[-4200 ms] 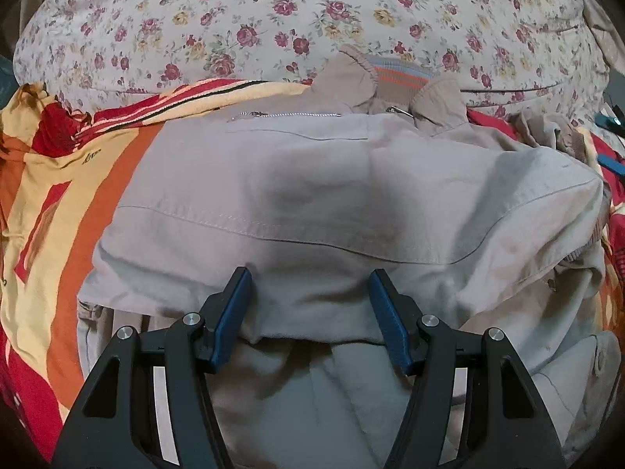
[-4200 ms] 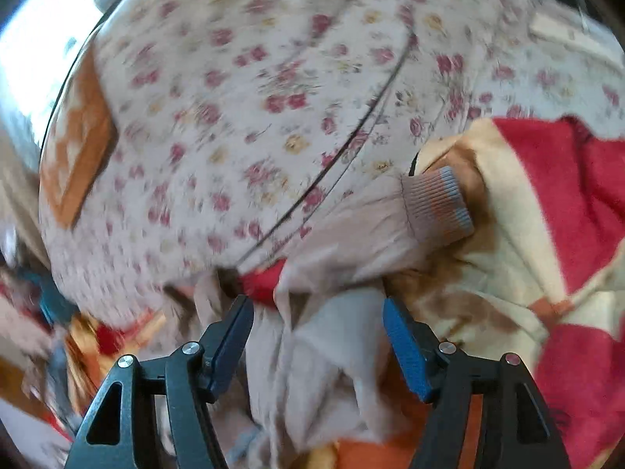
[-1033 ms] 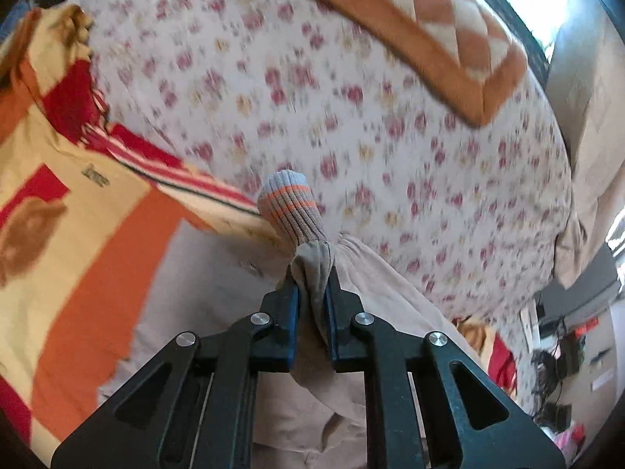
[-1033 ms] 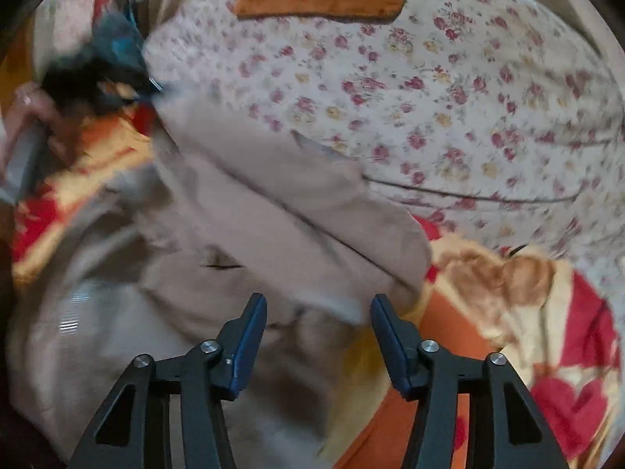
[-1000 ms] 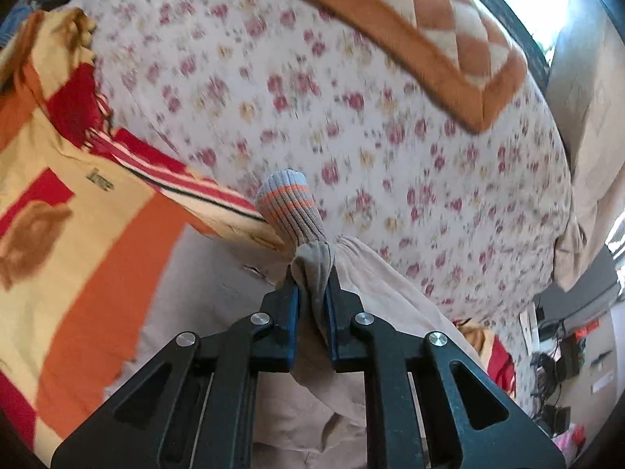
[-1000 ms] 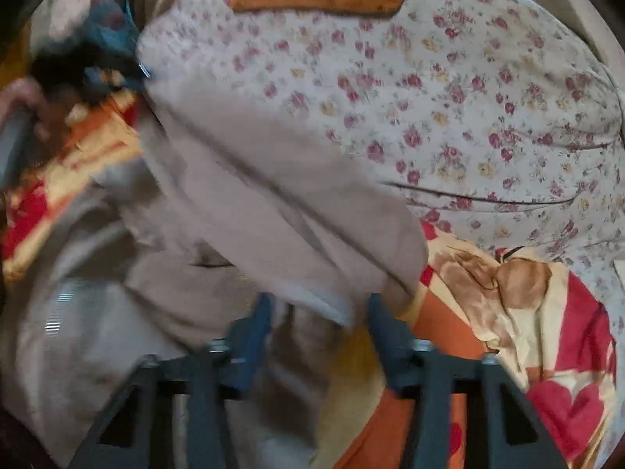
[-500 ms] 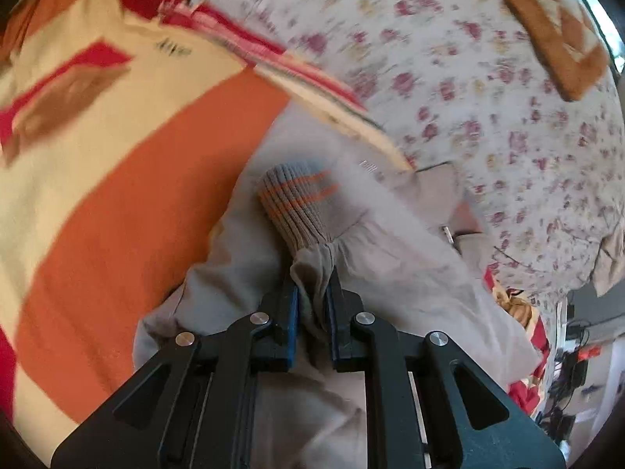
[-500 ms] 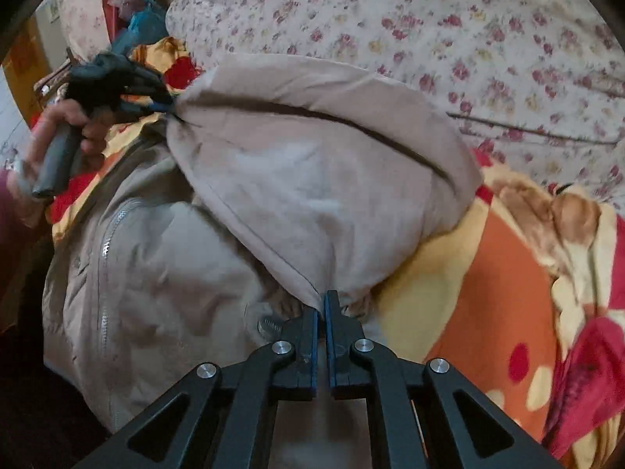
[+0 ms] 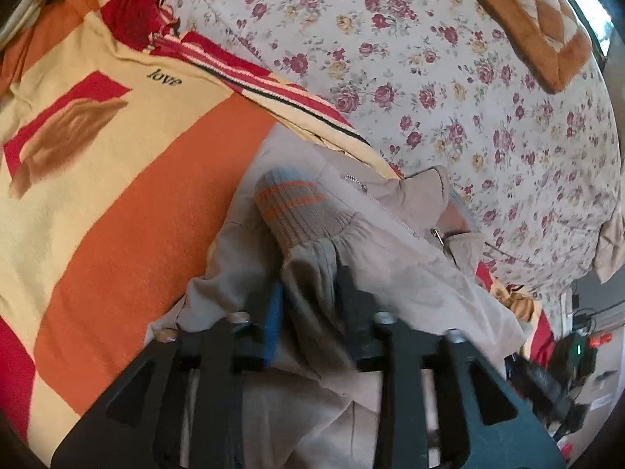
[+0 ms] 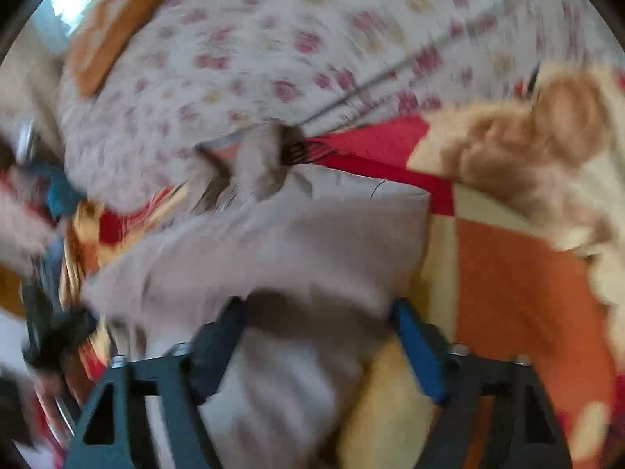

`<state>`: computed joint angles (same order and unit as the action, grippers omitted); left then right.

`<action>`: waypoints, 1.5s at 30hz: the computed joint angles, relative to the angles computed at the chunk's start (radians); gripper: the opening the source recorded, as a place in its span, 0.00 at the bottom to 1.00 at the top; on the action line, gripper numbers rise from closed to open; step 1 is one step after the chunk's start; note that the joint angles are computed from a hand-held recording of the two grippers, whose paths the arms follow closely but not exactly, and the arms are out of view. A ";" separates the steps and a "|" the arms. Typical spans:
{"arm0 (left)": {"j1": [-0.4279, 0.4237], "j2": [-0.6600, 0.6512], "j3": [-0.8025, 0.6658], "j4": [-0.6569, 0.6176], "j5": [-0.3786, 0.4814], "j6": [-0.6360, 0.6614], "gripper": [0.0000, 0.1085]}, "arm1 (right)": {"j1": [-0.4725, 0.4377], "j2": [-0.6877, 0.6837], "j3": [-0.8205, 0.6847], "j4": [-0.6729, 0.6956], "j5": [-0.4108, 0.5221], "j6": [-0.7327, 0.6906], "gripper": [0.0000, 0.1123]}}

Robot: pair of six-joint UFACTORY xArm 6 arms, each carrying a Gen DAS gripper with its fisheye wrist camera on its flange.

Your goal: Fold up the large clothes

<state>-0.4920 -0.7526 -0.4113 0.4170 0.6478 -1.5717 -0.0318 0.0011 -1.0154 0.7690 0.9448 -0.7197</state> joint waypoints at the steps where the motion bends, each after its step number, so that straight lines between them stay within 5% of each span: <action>1: -0.006 -0.001 -0.008 0.015 0.018 0.000 0.45 | 0.021 0.005 0.003 -0.003 -0.061 -0.006 0.25; 3: -0.024 -0.011 -0.025 0.082 0.070 -0.031 0.53 | 0.069 0.008 0.024 -0.078 -0.249 0.040 0.13; 5: -0.045 -0.015 -0.048 0.136 0.142 -0.067 0.56 | 0.072 0.046 0.003 -0.136 -0.295 0.135 0.13; 12: -0.088 0.017 -0.094 0.211 0.188 -0.088 0.56 | -0.032 -0.094 0.020 -0.018 -0.040 -0.023 0.18; 14: -0.093 0.052 -0.109 0.202 0.172 -0.065 0.56 | -0.050 -0.192 0.061 -0.002 0.042 -0.100 0.43; 15: -0.095 0.070 -0.114 0.195 0.159 -0.057 0.56 | -0.064 -0.262 0.095 0.012 0.085 -0.152 0.46; 19: -0.090 0.127 -0.129 0.180 0.166 -0.037 0.56 | -0.137 -0.463 0.186 0.029 0.361 -0.353 0.46; 21: -0.070 0.144 -0.120 0.164 0.151 -0.030 0.56 | -0.114 -0.553 0.250 -0.021 0.419 -0.407 0.46; 23: -0.052 0.165 -0.115 0.139 0.135 -0.015 0.56 | -0.058 -0.603 0.320 -0.050 0.361 -0.377 0.46; 26: -0.036 0.181 -0.102 0.121 0.115 -0.035 0.56 | 0.110 -0.572 0.397 -0.116 0.116 -0.252 0.44; 30: -0.039 0.176 -0.104 0.126 0.121 -0.050 0.56 | 0.216 -0.472 0.416 -0.119 -0.156 -0.161 0.40; 33: -0.041 0.176 -0.104 0.127 0.122 -0.041 0.56 | 0.202 -0.395 0.386 -0.154 -0.291 -0.061 0.14; 35: -0.039 0.183 -0.094 0.123 0.098 -0.029 0.58 | 0.160 -0.363 0.369 -0.192 -0.321 0.002 0.00; 40: -0.057 0.206 -0.095 0.122 0.074 -0.025 0.63 | 0.044 -0.343 0.354 -0.167 -0.250 -0.013 0.00; 45: -0.073 0.079 -0.062 0.139 0.111 -0.063 0.63 | -0.005 -0.417 0.332 -0.206 -0.116 -0.035 0.00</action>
